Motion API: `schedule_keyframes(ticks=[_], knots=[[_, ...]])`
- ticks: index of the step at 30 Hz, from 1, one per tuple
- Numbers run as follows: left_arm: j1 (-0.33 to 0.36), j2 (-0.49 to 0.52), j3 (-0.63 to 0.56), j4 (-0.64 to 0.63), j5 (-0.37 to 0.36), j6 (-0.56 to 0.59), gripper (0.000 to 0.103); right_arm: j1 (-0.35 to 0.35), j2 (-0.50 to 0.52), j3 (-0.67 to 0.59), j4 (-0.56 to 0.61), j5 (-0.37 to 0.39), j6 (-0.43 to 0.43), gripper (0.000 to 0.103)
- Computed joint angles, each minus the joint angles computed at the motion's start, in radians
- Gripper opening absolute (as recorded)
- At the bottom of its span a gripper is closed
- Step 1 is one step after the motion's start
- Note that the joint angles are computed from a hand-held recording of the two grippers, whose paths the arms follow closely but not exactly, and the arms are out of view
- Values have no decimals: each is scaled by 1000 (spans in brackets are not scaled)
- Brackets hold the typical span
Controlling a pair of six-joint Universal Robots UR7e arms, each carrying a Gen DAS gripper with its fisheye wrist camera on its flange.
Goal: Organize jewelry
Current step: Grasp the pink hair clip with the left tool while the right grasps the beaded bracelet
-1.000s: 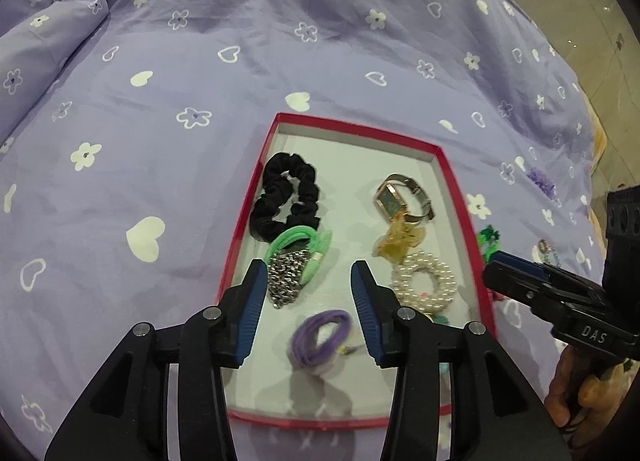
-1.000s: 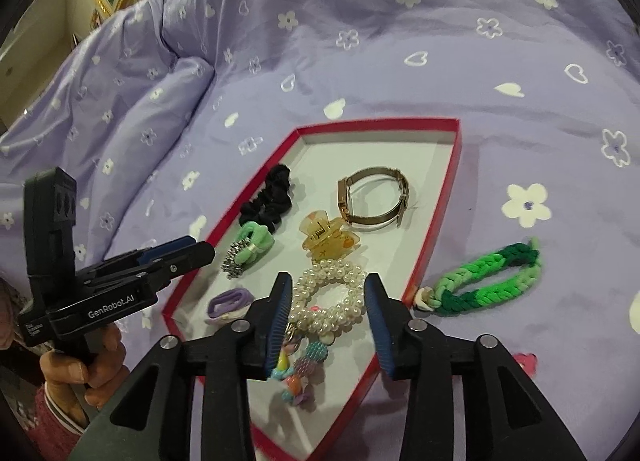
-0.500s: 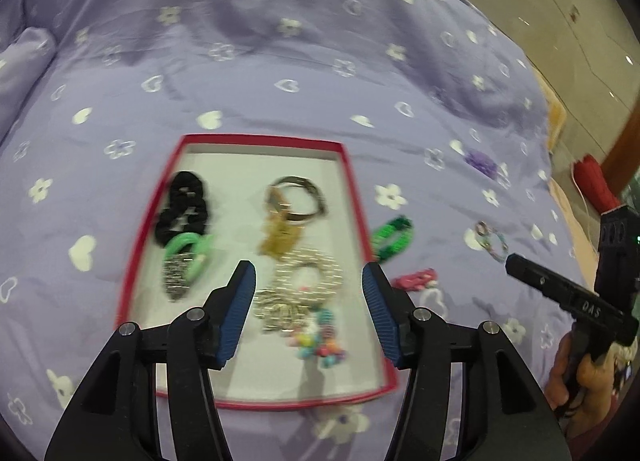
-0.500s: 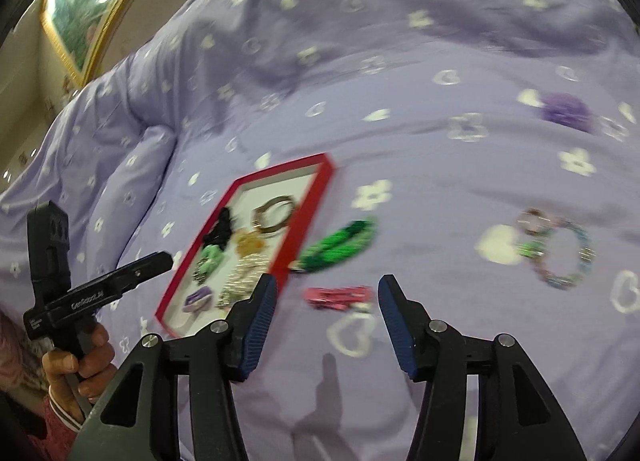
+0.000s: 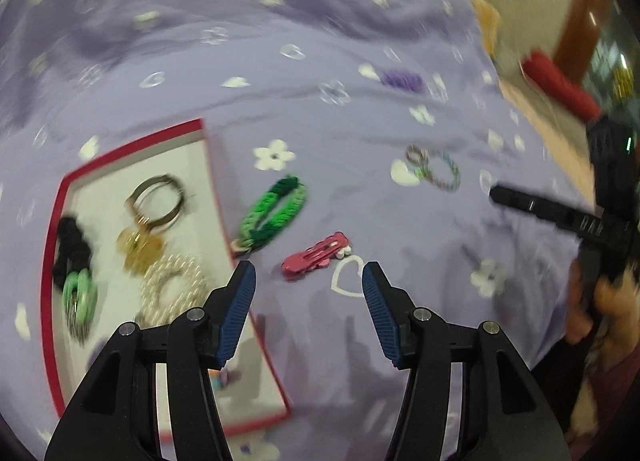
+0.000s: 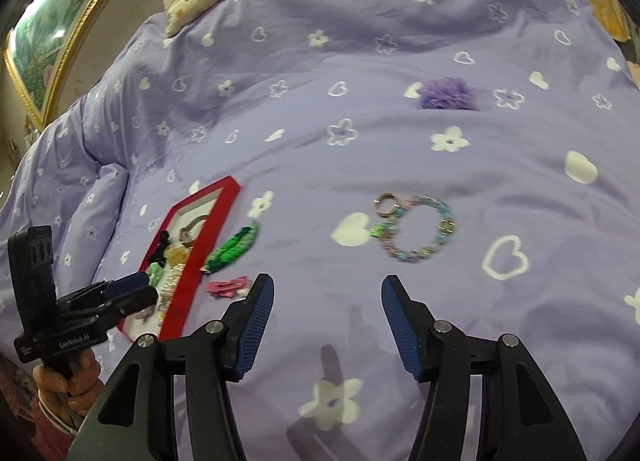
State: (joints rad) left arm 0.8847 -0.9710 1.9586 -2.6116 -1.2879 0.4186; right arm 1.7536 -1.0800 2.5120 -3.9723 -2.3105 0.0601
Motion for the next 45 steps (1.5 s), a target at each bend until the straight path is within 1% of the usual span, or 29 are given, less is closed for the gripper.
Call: schedule_keyframes(ticks=[4, 7, 11, 15, 17, 18, 19, 21, 24, 26, 28, 30, 31, 32, 33, 34, 38, 45], knots=[[-24, 62, -28, 14, 50, 126, 55, -25, -22, 14, 7, 1, -10, 58], [-38, 107, -49, 23, 85, 195, 55, -50, -36, 15, 19, 5, -18, 58], [-41, 144, -70, 47, 101, 232, 54, -92, -56, 4, 57, 13, -28, 58], [-42, 179, -87, 71, 139, 226, 51, -129, -67, -13, 97, 24, -38, 59], [-34, 190, -106, 106, 127, 208, 47, -139, -64, -22, 107, 27, -48, 59], [-29, 190, -113, 120, 115, 200, 42, -143, -61, -28, 112, 28, -55, 59], [-25, 190, -123, 138, 102, 189, 35, -146, -57, -34, 118, 25, -59, 61], [-19, 190, -135, 165, 79, 177, 24, -152, -51, -45, 127, 12, -53, 61], [-23, 182, -120, 147, 79, 179, 24, -168, -45, -39, 89, 28, -43, 61], [-24, 174, -112, 148, 70, 163, 24, -170, -36, -42, 74, 11, -41, 61], [-21, 164, -114, 170, 45, 134, 24, -174, -27, -50, 73, 6, -51, 60], [-17, 154, -114, 181, 20, 110, 24, -170, -5, -65, 60, -21, -73, 52], [-14, 147, -112, 185, 5, 98, 24, -167, 4, -73, 53, -41, -83, 37], [-12, 139, -111, 187, -10, 85, 24, -170, 6, -73, 45, -49, -82, 17], [-11, 131, -105, 182, -18, 76, 24, -179, -4, -65, 45, -28, -73, 10], [-10, 124, -99, 176, -25, 66, 24, -189, -15, -54, 43, -1, -62, 8], [1, 90, -72, 146, -59, 28, 24, -180, -21, -36, 23, 27, -64, 8], [17, 24, -40, 96, -114, -38, 24, -84, -3, -40, -7, 26, -71, 7]])
